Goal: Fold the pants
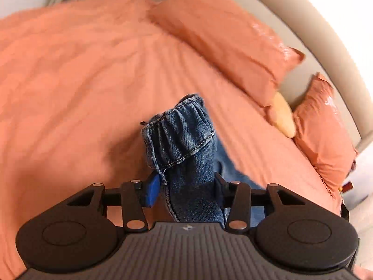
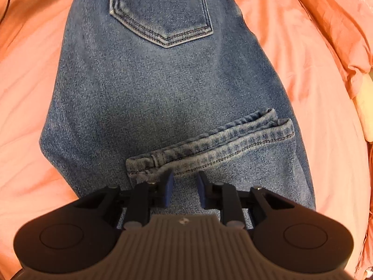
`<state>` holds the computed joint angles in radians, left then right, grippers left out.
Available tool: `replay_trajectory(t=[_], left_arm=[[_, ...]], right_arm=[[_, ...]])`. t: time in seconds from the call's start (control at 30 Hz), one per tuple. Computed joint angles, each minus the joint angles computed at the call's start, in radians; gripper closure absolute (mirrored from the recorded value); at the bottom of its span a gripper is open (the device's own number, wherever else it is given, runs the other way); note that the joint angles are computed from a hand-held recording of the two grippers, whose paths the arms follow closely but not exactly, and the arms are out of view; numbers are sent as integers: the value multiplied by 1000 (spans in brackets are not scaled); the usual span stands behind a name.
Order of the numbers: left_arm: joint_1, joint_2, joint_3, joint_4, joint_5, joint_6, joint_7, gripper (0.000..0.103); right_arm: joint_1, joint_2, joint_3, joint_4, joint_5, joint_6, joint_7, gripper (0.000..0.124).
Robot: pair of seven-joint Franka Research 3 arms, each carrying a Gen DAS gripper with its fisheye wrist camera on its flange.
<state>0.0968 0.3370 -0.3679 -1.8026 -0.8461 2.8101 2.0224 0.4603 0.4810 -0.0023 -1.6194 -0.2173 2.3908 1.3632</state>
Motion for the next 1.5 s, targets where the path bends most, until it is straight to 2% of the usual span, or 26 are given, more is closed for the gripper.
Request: replay_trajectory(t=[0.1,0.17,0.23,0.3,0.4,0.6,0.7,0.83,1.0,1.1,1.17,1.23,1.33,1.4,1.43,1.5], left_arm=[[-28,-39,2,-3,47,16,5,54],[-49,-69,-4,-9,70,37,27,54],[-81,-94,-8,-13,99,62,39,55],[-115,-126,-10,-25,131,88,47,57],[-191,-158,2,-34,233,131,-7,61],[-394,-154,90,-30,732,194,-300,63],[-491,-122,134,-5,960,194,-435,64],[-610,-57,178,44,1218,161,-573,66],[-683,46,131,98,1388,55,-563,66],[-751,71,161,83,1506,13,-605,66],[-741,80,135,75,1507,-16,-580,65],[-705,92,85,81,1445,-58,-506,62],[-626,123,-7,126,1256,-160,-354,56],[-545,153,-89,173,1057,-229,-240,41],[-523,167,-108,202,978,-265,-222,40],[-493,170,-122,220,876,-286,-184,39]], right_arm=[[-1,-27,-10,-31,8,26,55,100],[-13,-78,-13,-100,27,83,112,87],[-48,-126,-2,-167,84,147,135,81],[-66,-193,-4,-256,100,200,169,80],[-86,-306,-13,-405,79,278,247,80],[-170,-510,-5,-670,-26,414,478,80],[-226,-586,21,-776,-57,477,558,80],[-289,-667,42,-902,5,552,588,80],[-326,-751,47,-1025,114,611,529,80],[-332,-783,47,-1082,181,634,484,81],[-305,-805,19,-1118,244,648,437,81],[-285,-823,-1,-1143,295,641,394,81],[-289,-837,8,-1153,340,613,355,80],[-298,-845,18,-1150,368,598,329,80],[-311,-851,33,-1148,375,588,328,80],[-345,-867,70,-1140,370,561,341,80]])
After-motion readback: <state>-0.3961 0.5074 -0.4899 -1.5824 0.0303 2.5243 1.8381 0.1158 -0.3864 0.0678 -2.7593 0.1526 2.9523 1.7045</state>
